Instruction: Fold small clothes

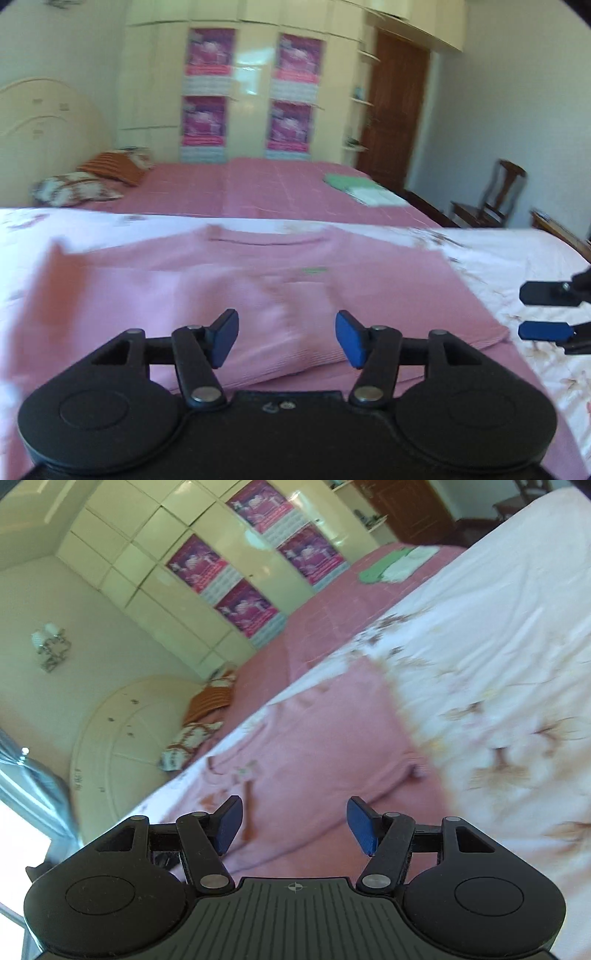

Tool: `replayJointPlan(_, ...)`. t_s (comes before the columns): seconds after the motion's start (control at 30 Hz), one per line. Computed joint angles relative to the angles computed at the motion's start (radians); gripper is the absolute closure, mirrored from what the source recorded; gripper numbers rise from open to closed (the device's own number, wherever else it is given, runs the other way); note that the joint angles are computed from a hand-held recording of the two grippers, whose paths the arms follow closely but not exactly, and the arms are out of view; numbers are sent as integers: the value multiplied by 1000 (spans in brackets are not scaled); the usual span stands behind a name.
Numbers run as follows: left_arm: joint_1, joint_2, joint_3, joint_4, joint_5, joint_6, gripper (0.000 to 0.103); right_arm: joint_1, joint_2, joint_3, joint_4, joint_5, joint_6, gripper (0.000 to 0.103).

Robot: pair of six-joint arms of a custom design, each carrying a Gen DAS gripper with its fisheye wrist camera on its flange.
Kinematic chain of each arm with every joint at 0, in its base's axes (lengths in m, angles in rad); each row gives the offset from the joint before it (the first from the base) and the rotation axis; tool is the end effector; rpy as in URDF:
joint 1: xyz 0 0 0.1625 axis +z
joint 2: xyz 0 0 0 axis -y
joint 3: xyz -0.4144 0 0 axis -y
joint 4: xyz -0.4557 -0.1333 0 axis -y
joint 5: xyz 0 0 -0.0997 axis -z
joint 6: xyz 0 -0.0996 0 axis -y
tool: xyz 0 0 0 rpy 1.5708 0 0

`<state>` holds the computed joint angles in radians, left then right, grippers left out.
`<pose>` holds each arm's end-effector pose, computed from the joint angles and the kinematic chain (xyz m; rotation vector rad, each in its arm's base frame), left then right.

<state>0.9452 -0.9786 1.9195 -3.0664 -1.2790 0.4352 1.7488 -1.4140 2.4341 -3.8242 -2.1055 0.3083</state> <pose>-0.2404 -0.6094 0.1095 1.3112 2.4667 -0.8300 0.1551 -0.3958 0.2492 -0.6110 -2.3257 1.7798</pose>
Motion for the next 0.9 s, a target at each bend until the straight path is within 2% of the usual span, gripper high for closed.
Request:
replayJointPlan(0.07,40,-48,23,-49,76,35,48,-24,37,-41,23,83,-3,41)
replayJointPlan(0.1,59,-64,19,-46,121,45,53,-34,62,-69,43,114,-10,41)
replayJointPlan(0.17,101,-88,-8,15,185,42,59,-46,115,-126,91,137,-30,41)
replayJointPlan(0.23,129,-92,-33,41,228,63,59,-60,171,-181,127,159,-52,41)
replayJointPlan(0.33,159,-76,-84,106,253,86,57,-71,225,-246,189,161,-63,41)
replayJointPlan(0.4,177,-67,-103,125,235,84,53,-77,251,-275,220,176,-63,41)
replayJointPlan(0.43,183,-63,-107,116,219,85,53,-73,265,-290,236,171,-74,46)
replayJointPlan(0.47,187,-61,-115,118,203,88,54,-67,277,-305,254,158,-90,56)
replayJointPlan(0.5,189,-55,-120,117,194,87,54,-56,290,-326,295,123,-108,76)
replayJointPlan(0.53,191,-47,-132,125,188,77,55,-33,311,-352,323,49,-131,91)
replayJointPlan(0.57,193,-39,-143,133,186,68,55,-17,333,-371,317,-3,-171,96)
replayJointPlan(0.67,199,-27,-156,135,180,67,56,17,347,-374,231,-62,-242,99)
replayJointPlan(0.77,207,-32,-160,141,154,75,61,62,339,-339,25,-129,-325,99)
replayJointPlan(0.83,205,-31,-160,144,145,86,67,75,335,-340,51,-193,-366,99)
replayJointPlan(0.9,202,-27,-162,146,145,95,68,63,322,-333,119,-202,-316,99)
